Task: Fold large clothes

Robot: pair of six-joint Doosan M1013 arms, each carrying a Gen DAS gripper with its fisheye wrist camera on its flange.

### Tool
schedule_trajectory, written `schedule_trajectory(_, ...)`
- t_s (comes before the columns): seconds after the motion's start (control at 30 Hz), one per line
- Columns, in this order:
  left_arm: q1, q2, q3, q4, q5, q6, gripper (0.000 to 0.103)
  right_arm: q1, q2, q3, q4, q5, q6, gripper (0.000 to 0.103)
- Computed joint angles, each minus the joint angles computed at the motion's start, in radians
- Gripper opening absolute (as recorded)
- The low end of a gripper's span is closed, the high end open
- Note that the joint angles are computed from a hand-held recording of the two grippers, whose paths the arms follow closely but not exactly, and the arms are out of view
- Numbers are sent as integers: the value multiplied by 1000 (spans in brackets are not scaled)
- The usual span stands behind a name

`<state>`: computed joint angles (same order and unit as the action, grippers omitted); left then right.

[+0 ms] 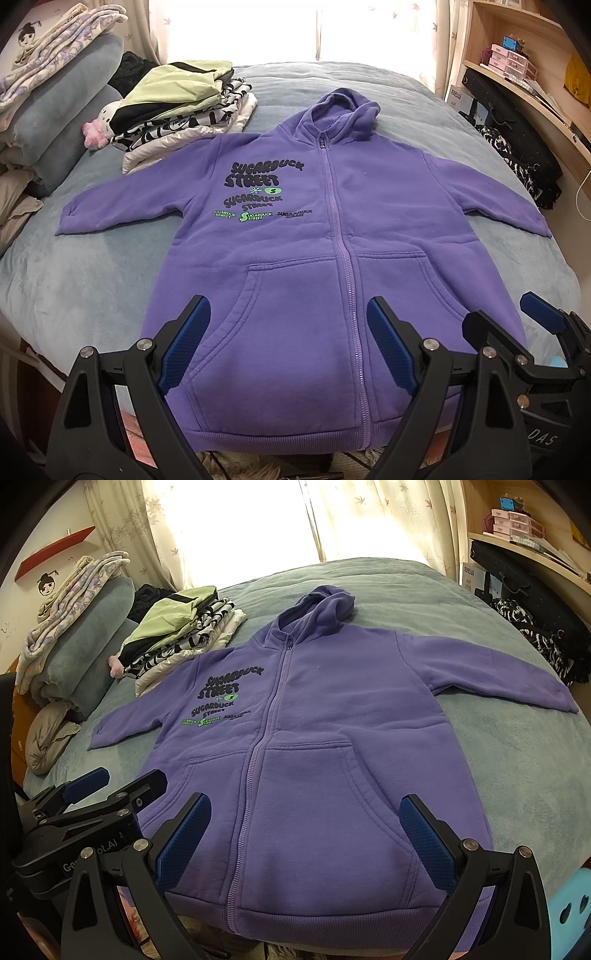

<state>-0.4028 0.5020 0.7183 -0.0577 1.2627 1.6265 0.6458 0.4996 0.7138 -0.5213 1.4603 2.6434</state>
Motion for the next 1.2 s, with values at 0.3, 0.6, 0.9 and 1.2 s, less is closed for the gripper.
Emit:
schedule_trajectory(0.3,2,3,-8,3,4,7,85,-3,-3,5,3,-5,2,103)
schedule_trajectory(0.6,-18,30,-64,48,6,2,85,-14,-13,20,-2,-28,-9,103)
schedule_trajectory(0.9,-31,82,-170,71,13,-39,85,-51,-39,36,-27,-68,-25,103)
schedule_trajectory(1.2,-62,184,-402,107,63,-37,86,-80,-43,-30,-108,-85,-120,103)
